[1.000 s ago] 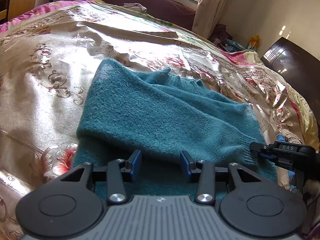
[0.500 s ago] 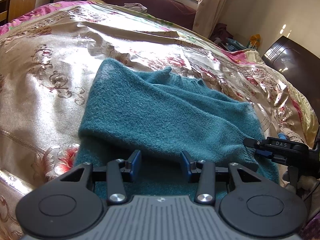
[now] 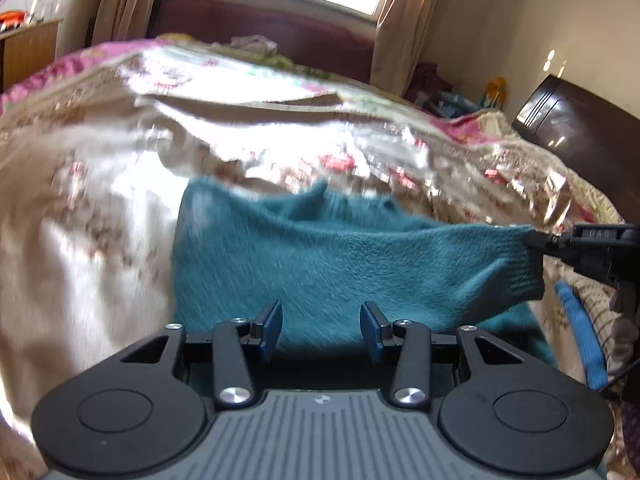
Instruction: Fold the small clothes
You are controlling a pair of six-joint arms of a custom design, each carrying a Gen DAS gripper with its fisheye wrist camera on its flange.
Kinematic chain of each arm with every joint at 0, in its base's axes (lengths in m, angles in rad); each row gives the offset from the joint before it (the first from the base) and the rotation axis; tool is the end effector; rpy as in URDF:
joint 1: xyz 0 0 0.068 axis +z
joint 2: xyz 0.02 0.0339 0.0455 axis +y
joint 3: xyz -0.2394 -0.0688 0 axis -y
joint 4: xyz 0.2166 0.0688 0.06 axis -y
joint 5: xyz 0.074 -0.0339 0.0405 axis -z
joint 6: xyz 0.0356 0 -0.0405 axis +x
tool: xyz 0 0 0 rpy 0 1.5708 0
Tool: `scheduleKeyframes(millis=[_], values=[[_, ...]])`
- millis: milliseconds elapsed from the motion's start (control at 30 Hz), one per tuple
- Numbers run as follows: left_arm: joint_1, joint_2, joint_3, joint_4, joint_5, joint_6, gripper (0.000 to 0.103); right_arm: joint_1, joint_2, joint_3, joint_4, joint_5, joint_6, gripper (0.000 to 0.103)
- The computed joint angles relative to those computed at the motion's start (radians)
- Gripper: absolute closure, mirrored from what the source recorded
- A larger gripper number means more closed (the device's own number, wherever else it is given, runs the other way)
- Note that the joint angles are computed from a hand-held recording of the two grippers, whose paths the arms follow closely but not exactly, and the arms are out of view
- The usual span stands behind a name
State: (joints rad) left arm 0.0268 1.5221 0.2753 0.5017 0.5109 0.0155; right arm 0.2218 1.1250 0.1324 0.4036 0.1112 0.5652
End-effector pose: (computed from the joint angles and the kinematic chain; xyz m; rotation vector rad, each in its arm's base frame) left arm 0.2118 -0.0117 0.0952 0.2446 2.2508 -0.5665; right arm 0.1729 0.0349 0.1201 0.4351 2.1308 0.3338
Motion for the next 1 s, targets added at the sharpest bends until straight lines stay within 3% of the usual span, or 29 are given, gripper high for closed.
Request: scheduleKeyframes(millis=[133,267,367,500,600,667,767,900,933,1000], values=[[-0.047,0.112,0.045,0.108,-0.051,-0.024,0.044,-0.066,0.093,0.086,-0.003,0.024,-0.078,0.098],[-0.083,0.312,0.118,0.147,-0.121,-0.021,0.044,-0.069,0.487,0.195,0.105,0.101,-0.162,0.098],[-0.084,0.311,0.085,0.189,-0.128,0.014,0.044,-0.041,0.663,0.210,0.197,0.136,-0.164,0.094],[-0.059,0.251,0.081,0.140,-0.097,0.008,0.044,-0.043,0.541,0.167,0.157,0.156,-0.121,0.091],[-0.054,0.212,0.066,0.151,-0.095,-0.006,0.044,0.040,0.386,0.116,0.108,0.281,-0.116,0.091],[-0.060,0.235,0.079,0.162,-0.108,-0.005,0.044,0.095,0.323,0.098,0.093,0.290,-0.109,0.091],[-0.076,0.280,0.097,0.161,-0.142,-0.006,0.044,0.145,0.384,0.089,0.185,0.219,-0.107,0.091],[-0.090,0.262,0.094,0.130,-0.166,0.035,0.044,0.135,0.622,0.157,0.218,0.180,-0.082,0.091],[-0.094,0.251,0.093,0.118,-0.175,0.041,0.044,0.126,0.641,0.129,0.281,0.169,-0.086,0.092],[-0.098,0.217,0.080,0.103,-0.186,0.038,0.044,0.145,0.562,0.111,0.221,0.196,-0.063,0.092]])
